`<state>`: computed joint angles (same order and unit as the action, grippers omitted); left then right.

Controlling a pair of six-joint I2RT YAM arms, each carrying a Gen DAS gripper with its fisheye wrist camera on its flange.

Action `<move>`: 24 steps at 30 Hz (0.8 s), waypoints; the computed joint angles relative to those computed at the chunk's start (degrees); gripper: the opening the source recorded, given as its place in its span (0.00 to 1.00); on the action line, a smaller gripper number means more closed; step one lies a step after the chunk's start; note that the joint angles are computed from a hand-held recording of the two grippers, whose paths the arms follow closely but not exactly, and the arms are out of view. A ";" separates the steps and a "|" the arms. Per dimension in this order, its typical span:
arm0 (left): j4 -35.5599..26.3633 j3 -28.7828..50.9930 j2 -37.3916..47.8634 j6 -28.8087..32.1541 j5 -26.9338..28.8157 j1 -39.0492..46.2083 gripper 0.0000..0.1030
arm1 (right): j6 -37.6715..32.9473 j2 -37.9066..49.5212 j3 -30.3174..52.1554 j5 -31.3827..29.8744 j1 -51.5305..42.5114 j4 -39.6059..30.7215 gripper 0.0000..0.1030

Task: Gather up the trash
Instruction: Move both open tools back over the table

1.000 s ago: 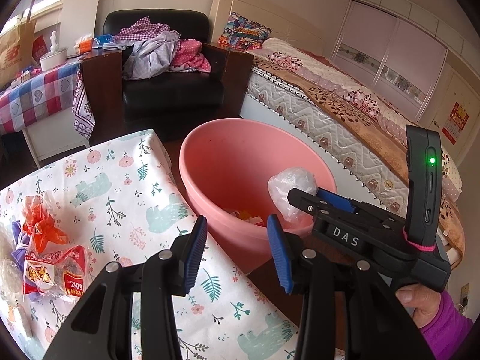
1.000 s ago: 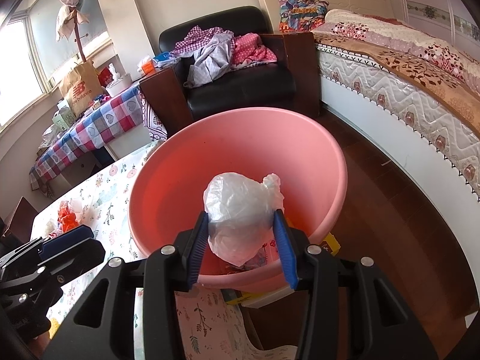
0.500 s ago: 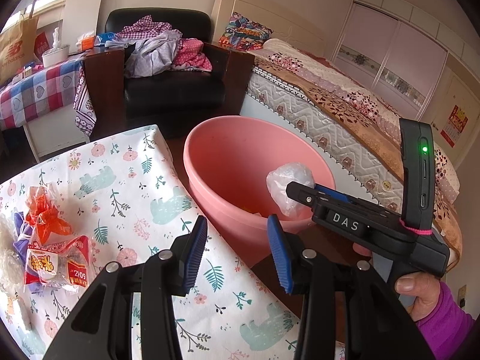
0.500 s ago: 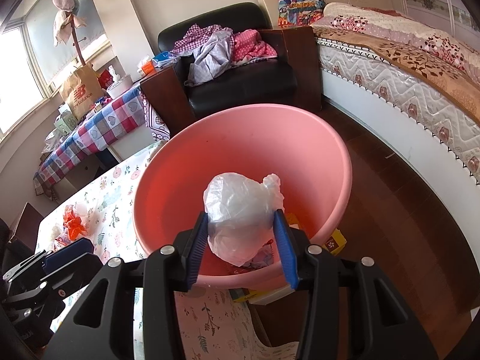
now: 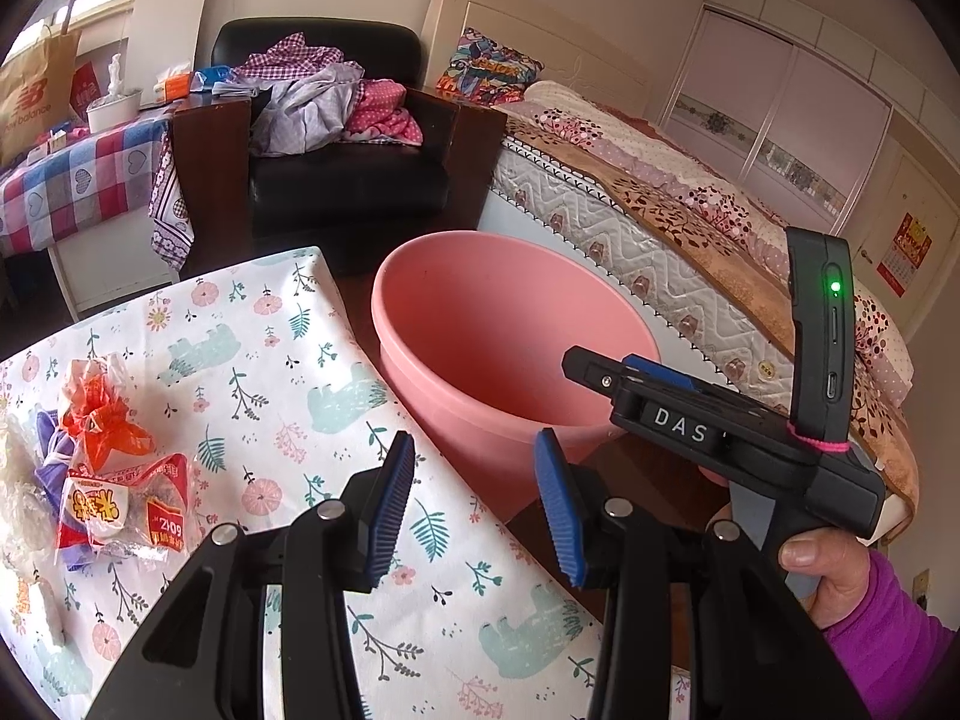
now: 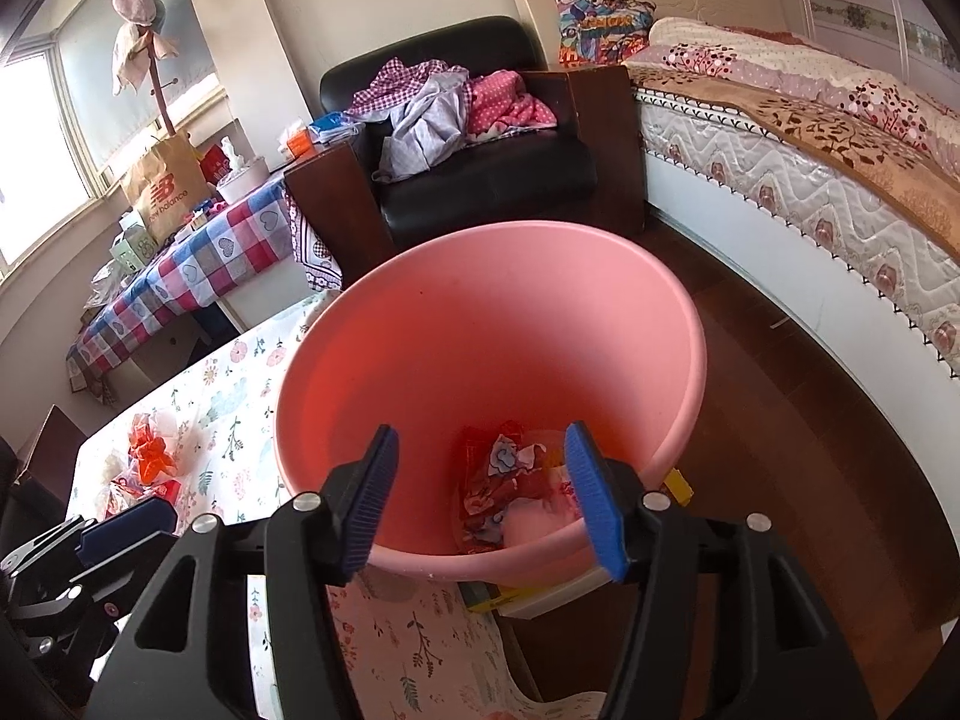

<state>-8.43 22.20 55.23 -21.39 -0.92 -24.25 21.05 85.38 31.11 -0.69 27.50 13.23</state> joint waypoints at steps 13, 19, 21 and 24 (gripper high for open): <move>-8.77 -2.33 -11.85 -0.79 0.39 1.71 0.40 | -1.28 -7.92 -6.76 3.72 6.89 10.83 0.82; -17.20 -3.38 -22.15 0.83 1.95 6.48 0.40 | -4.62 -9.75 -3.95 11.05 13.29 5.00 0.82; -20.87 -3.82 -26.50 1.88 2.55 8.72 0.40 | -4.72 -9.88 -2.05 14.16 15.64 1.15 0.82; -26.51 -4.01 -32.65 4.87 5.25 14.79 0.40 | -4.61 -8.62 1.18 15.38 18.34 -3.72 0.82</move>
